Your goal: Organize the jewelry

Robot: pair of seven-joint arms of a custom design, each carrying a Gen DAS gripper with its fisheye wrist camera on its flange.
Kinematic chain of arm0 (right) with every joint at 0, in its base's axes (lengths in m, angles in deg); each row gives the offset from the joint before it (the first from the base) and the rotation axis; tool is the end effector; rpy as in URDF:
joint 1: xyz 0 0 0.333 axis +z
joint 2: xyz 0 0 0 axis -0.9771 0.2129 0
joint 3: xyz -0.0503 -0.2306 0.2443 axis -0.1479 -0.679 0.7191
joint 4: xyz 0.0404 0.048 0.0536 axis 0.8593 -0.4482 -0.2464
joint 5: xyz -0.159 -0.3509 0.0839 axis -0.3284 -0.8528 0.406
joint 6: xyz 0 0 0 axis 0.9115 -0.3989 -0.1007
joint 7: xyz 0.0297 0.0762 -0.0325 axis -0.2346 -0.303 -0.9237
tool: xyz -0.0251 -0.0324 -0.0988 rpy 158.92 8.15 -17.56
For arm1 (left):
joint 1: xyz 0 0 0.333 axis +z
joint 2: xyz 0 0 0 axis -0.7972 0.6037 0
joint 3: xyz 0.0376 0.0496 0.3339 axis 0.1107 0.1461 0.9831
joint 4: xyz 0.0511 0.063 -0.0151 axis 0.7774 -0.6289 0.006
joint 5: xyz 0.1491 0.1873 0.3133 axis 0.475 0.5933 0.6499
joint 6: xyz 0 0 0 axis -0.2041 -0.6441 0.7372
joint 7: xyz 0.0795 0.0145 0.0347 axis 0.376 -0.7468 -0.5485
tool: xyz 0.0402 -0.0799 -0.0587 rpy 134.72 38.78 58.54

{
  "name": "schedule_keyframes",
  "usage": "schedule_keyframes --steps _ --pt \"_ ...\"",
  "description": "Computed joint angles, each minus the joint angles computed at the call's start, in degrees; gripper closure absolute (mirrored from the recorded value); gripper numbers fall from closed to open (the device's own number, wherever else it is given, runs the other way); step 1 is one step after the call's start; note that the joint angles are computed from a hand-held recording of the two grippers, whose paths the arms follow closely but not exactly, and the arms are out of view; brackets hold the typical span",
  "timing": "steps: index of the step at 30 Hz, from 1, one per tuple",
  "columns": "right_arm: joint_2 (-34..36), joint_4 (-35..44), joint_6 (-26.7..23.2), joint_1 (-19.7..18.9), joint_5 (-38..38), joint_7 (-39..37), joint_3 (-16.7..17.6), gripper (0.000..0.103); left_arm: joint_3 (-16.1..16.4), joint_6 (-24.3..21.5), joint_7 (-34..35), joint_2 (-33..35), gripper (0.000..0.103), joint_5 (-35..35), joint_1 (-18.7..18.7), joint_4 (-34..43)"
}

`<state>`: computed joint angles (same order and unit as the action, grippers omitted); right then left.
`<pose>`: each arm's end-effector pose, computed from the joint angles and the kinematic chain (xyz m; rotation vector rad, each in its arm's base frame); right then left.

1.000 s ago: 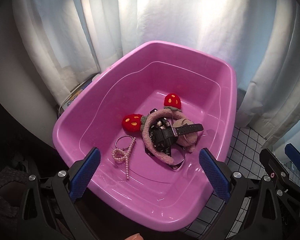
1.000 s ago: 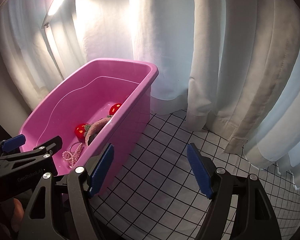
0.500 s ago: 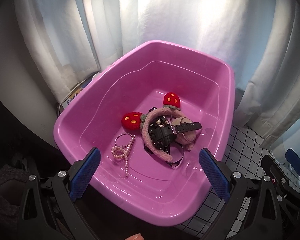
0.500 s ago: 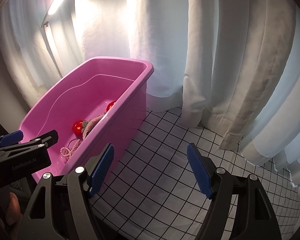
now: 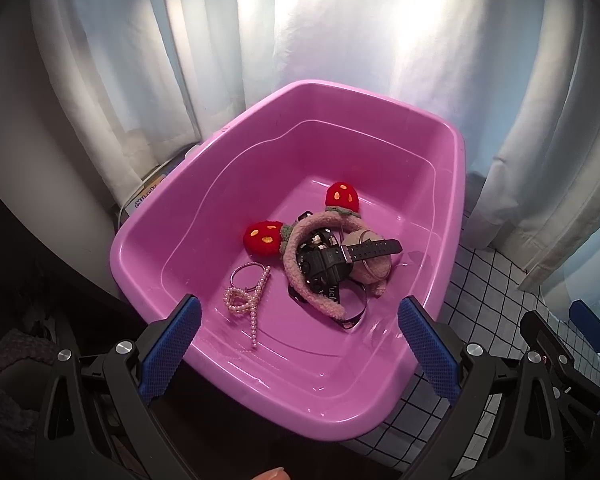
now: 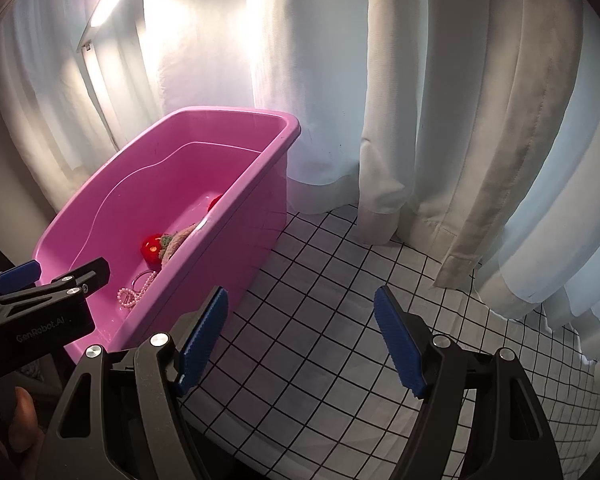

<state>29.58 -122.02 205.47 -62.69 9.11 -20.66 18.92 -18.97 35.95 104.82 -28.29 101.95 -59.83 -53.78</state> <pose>0.4866 0.1284 0.7637 -2.2406 1.1295 -0.3273 0.3935 -0.1988 0.7818 -2.3043 1.1181 -0.2579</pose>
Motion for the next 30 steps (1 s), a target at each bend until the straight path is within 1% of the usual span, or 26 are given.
schedule_keyframes --steps 30 --pt "-0.85 -0.56 0.02 -0.58 -0.28 1.06 -0.58 0.031 -0.05 0.00 0.76 0.80 0.006 0.82 -0.55 0.88"
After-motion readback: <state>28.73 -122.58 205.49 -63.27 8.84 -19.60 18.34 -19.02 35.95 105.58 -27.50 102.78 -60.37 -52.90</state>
